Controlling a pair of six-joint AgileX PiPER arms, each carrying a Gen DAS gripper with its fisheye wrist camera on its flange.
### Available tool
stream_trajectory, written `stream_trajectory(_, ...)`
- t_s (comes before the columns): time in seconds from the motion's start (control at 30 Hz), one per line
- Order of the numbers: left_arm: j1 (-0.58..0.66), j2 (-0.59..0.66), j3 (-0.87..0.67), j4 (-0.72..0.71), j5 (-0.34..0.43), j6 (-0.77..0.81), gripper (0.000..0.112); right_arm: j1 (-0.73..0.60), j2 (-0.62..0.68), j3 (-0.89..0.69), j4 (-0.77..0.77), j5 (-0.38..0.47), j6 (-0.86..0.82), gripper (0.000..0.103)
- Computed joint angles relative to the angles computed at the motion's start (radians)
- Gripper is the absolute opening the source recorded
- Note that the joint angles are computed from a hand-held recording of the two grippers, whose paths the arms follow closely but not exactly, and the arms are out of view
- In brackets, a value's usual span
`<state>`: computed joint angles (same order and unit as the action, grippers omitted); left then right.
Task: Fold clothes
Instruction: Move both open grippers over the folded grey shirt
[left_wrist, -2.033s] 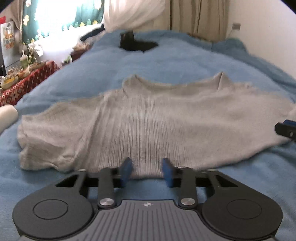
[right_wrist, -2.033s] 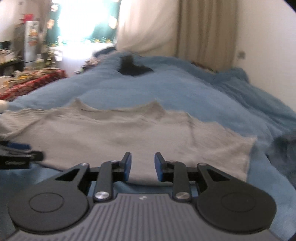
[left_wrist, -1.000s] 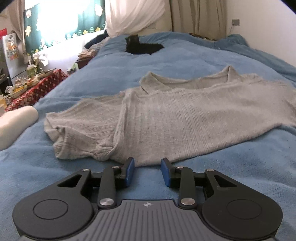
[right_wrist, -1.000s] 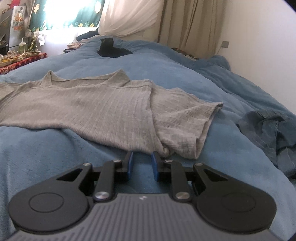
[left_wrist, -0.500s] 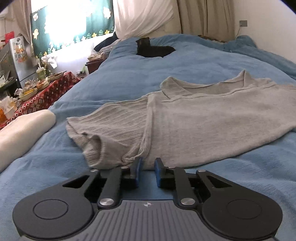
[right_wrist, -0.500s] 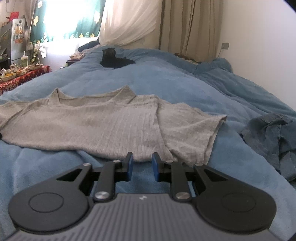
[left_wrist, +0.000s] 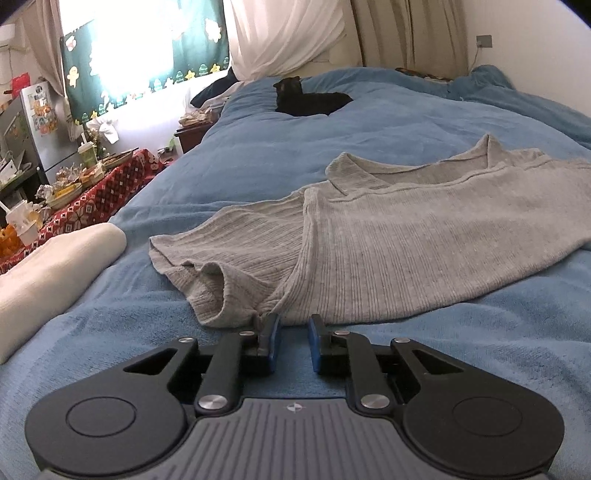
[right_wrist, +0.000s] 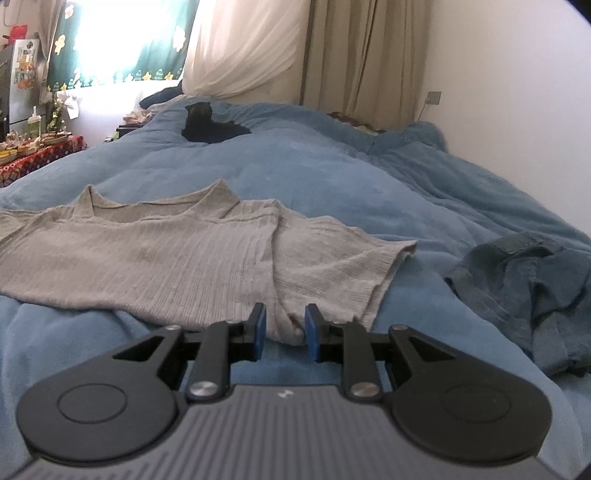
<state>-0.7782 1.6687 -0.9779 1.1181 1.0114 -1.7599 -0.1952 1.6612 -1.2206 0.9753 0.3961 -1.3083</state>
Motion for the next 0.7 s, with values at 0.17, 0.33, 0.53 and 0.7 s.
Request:
stream_trajectory(0.17, 0.005, -0.008, 0.005, -0.004, -0.012, 0.004, 0.017, 0.033, 0.040, -0.026, -0.081, -0.031, 0.035, 0.014)
stream_trajectory(0.33, 0.010, -0.017, 0.012, -0.005, -0.010, 0.003, 0.012, 0.019, 0.011, 0.012, -0.058, -0.029, -0.018, 0.003)
stream_trajectory(0.53, 0.002, -0.011, 0.006, -0.014, 0.024, 0.003, 0.008, -0.005, 0.020, 0.000, -0.073, 0.013, 0.025, 0.006)
stream_trajectory(0.7, -0.013, -0.046, 0.021, -0.029, 0.039, -0.004, 0.011, -0.010, -0.013, 0.020, -0.028, 0.014, -0.025, 0.016)
